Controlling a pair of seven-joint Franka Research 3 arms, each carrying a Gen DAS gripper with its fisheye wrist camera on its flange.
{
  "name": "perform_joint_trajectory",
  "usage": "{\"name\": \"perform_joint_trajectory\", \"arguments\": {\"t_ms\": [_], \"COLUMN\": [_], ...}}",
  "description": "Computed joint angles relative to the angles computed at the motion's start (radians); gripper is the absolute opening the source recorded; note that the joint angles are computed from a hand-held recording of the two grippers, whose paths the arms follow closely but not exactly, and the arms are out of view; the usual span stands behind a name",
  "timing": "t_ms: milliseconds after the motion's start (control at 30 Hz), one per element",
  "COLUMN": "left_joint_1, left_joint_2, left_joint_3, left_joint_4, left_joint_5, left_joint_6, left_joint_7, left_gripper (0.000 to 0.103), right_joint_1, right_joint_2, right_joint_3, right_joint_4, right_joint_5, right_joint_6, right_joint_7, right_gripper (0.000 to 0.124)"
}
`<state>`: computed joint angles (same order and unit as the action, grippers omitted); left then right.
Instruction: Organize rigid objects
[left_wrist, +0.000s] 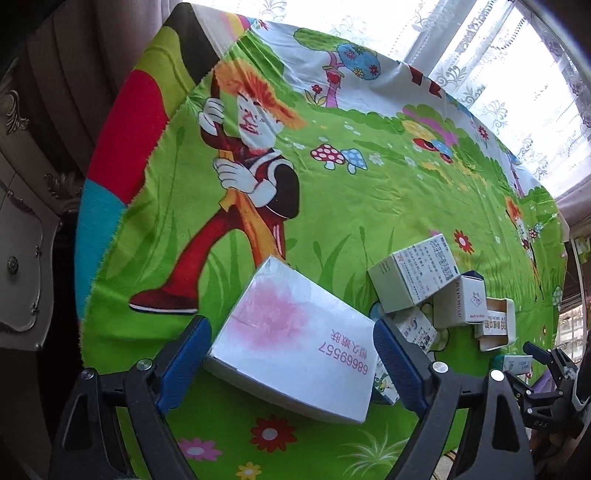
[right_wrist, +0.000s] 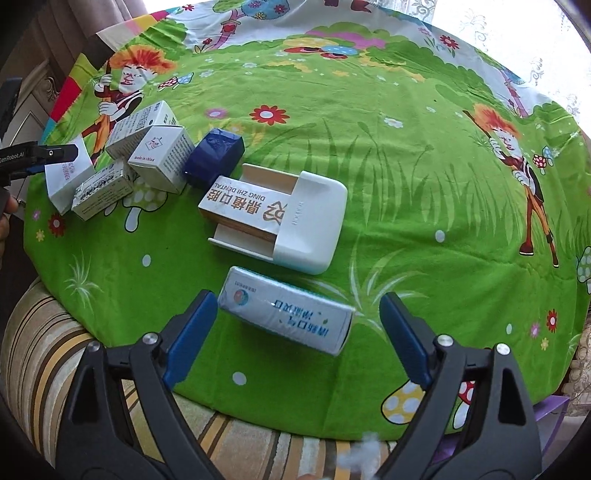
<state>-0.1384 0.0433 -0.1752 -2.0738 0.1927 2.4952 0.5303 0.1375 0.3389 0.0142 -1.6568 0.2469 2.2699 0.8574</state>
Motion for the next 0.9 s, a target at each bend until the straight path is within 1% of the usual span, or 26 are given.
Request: {"name": "perform_joint_trajectory", "arguments": {"t_ms": [33, 100, 133, 167, 200, 233, 267, 333, 400, 433, 533, 800, 833, 867, 900], "left_joint_1": [0.000, -0.004, -0.008, -0.012, -0.016, -0.021, -0.025, -0.028, -0.035, -0.041, -0.050, -0.072, -0.077, -0.085, -0.095], "left_joint_2": [0.006, 0.017, 0.022, 0.028, 0.035, 0.043, 0.051, 0.068, 0.086, 0.093, 0.113, 0.114, 0.111, 0.106, 0.102], "left_joint_3": [-0.005, -0.015, -0.020, -0.026, -0.031, -0.035, -0.040, -0.053, -0.062, -0.065, -0.078, -0.088, -0.085, -0.080, -0.071], "left_joint_4": [0.000, -0.001, -0.001, -0.002, 0.001, 0.007, 0.013, 0.024, 0.044, 0.053, 0.072, 0.074, 0.074, 0.076, 0.080], "left_joint_5": [-0.046, -0.116, -0.143, -0.168, -0.189, -0.202, -0.218, -0.282, -0.306, -0.307, -0.336, -0.343, -0.326, -0.290, -0.234], "left_joint_6": [0.012, 0.035, 0.049, 0.065, 0.078, 0.083, 0.089, 0.108, 0.111, 0.113, 0.123, 0.110, 0.101, 0.086, 0.064], "left_joint_7": [0.033, 0.079, 0.099, 0.121, 0.140, 0.152, 0.162, 0.210, 0.244, 0.251, 0.287, 0.314, 0.312, 0.304, 0.287], "left_gripper": [0.080, 0.077, 0.077, 0.076, 0.076, 0.075, 0.075, 0.075, 0.075, 0.074, 0.072, 0.073, 0.074, 0.080, 0.083], "right_joint_1": [0.001, -0.007, -0.008, -0.008, -0.008, -0.010, -0.009, -0.013, -0.025, -0.032, -0.042, -0.058, -0.058, -0.058, -0.056], "right_joint_2": [0.001, 0.009, 0.015, 0.019, 0.025, 0.032, 0.035, 0.027, 0.034, 0.037, 0.023, -0.016, -0.017, -0.019, -0.022], "right_joint_3": [0.001, 0.010, 0.010, 0.009, 0.008, 0.008, 0.005, 0.005, 0.009, 0.010, 0.011, 0.006, 0.004, 0.002, 0.000], "right_joint_4": [-0.002, 0.006, 0.011, 0.014, 0.022, 0.031, 0.032, 0.015, 0.031, 0.039, 0.022, -0.024, -0.025, -0.028, -0.031], "right_joint_5": [0.000, 0.028, 0.034, 0.036, 0.035, 0.034, 0.028, 0.031, 0.054, 0.066, 0.088, 0.133, 0.134, 0.133, 0.129], "right_joint_6": [0.006, -0.007, -0.013, -0.017, -0.027, -0.042, -0.050, -0.033, -0.061, -0.078, -0.086, -0.116, -0.117, -0.115, -0.111], "right_joint_7": [-0.003, -0.019, -0.017, -0.017, -0.019, -0.022, -0.021, -0.039, -0.050, -0.056, -0.083, -0.127, -0.129, -0.129, -0.128], "right_gripper": [0.091, 0.091, 0.088, 0.083, 0.069, 0.058, 0.055, 0.041, 0.035, 0.034, 0.033, 0.033, 0.033, 0.033, 0.033]}}
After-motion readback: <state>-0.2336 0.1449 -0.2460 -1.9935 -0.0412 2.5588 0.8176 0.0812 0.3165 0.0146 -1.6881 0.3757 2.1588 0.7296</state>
